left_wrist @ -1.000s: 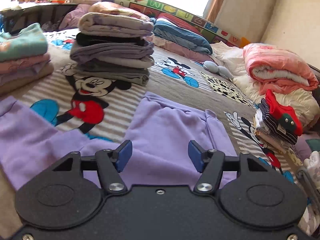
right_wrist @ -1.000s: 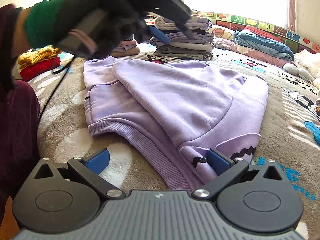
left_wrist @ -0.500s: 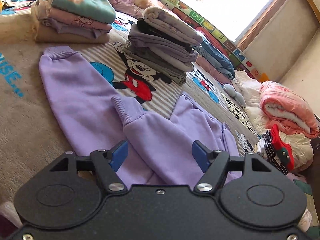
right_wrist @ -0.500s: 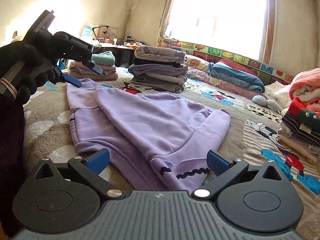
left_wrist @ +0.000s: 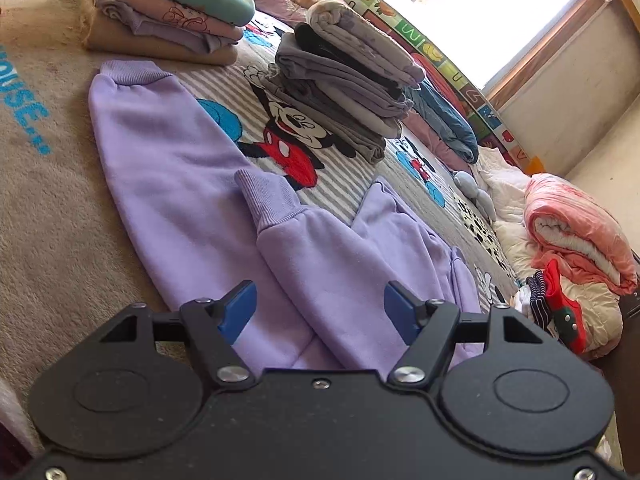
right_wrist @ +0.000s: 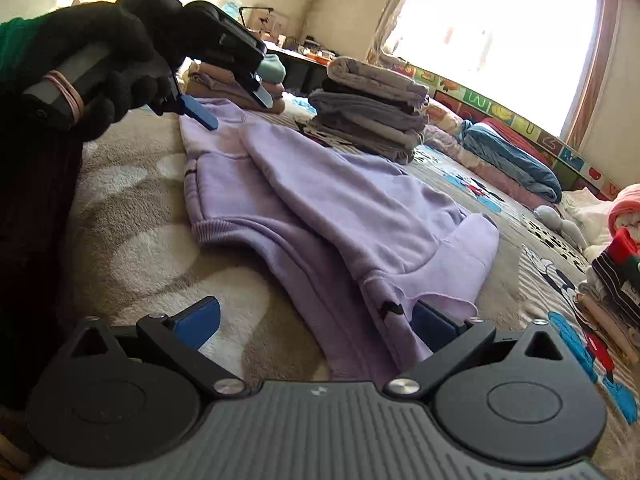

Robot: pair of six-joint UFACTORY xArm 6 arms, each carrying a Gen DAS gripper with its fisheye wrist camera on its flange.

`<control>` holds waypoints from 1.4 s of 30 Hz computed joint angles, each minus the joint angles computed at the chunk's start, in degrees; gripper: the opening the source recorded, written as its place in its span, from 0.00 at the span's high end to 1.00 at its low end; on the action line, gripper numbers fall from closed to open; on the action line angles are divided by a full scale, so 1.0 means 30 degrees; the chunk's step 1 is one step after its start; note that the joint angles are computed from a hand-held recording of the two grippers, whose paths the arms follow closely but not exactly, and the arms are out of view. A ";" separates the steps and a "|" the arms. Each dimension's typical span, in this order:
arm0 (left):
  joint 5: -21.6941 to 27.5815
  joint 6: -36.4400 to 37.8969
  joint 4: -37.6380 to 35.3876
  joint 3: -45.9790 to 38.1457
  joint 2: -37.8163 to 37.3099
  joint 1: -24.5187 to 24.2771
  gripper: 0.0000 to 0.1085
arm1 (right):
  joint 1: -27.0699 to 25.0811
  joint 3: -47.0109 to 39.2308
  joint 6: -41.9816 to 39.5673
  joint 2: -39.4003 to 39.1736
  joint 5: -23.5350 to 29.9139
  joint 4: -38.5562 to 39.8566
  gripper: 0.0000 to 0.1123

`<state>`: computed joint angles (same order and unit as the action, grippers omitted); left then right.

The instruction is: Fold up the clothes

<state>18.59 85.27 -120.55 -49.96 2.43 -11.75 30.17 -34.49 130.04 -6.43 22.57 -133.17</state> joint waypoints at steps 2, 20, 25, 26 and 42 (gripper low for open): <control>0.0492 -0.0307 -0.0114 0.0025 0.0129 0.0254 0.37 | -0.0723 -0.1016 0.1442 0.0955 -0.1974 -0.1039 0.08; 0.1028 0.0038 -0.1678 -0.2092 0.2711 0.0441 0.69 | -0.0760 -0.0410 0.4935 -0.0015 0.0176 -0.3377 0.09; 0.1453 0.1141 -0.1987 -0.1876 0.2143 0.0433 0.96 | -0.1245 -0.1084 0.5777 0.0816 -0.0166 -0.3830 0.09; 0.1701 0.1787 -0.2303 -0.1699 0.1787 0.0415 0.96 | -0.1339 -0.1208 0.5888 0.0942 -0.0354 -0.3868 0.09; 0.0265 0.2895 -0.1359 -0.6964 0.2533 -0.3871 0.98 | -0.1663 -0.1605 0.7060 0.1141 -0.1697 -0.4346 0.08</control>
<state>19.38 93.95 -124.62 -70.85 10.03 -23.36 25.18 -39.31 151.22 -3.01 17.48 -146.21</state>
